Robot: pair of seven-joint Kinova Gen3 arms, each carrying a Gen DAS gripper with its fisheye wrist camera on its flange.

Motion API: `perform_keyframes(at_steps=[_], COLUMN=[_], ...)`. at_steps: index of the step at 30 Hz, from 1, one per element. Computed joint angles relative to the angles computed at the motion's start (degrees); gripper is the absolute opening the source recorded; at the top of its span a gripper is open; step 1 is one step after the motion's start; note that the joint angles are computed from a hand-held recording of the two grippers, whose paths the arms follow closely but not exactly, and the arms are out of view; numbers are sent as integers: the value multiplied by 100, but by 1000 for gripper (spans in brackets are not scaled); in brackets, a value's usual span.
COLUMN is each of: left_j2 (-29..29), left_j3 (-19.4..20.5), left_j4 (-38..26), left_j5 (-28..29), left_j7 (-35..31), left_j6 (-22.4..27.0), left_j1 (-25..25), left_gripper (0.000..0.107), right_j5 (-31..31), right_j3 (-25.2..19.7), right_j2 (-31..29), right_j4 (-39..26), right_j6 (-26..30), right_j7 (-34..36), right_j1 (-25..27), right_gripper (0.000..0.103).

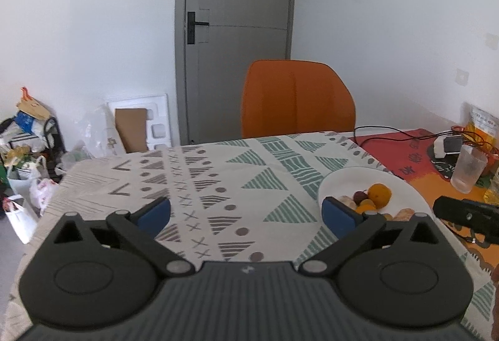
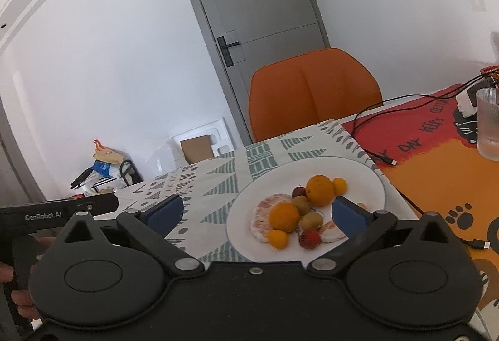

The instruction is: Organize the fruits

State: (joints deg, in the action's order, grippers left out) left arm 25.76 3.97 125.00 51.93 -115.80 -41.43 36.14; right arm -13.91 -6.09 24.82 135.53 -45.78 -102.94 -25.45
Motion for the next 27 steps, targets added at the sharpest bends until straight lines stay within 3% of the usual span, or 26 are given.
perform_keyframes(at_steps=[22,27], left_j2=[-870,-1033], left_j3=[345,468], left_j4=[1095,1230], left_j5=[672,1254], left_j7=[92,-66], left_j6=[-585,-802], left_j1=[114,261], left_gripper=[103,103], right_j5=[-314,-292], right_j3=[-118,-141], right_j2=[-715,-837], right_j4=[382,464], right_j6=[313,469], right_j7=[421,431], right_j1=[-327,-331], right_gripper=[103,103])
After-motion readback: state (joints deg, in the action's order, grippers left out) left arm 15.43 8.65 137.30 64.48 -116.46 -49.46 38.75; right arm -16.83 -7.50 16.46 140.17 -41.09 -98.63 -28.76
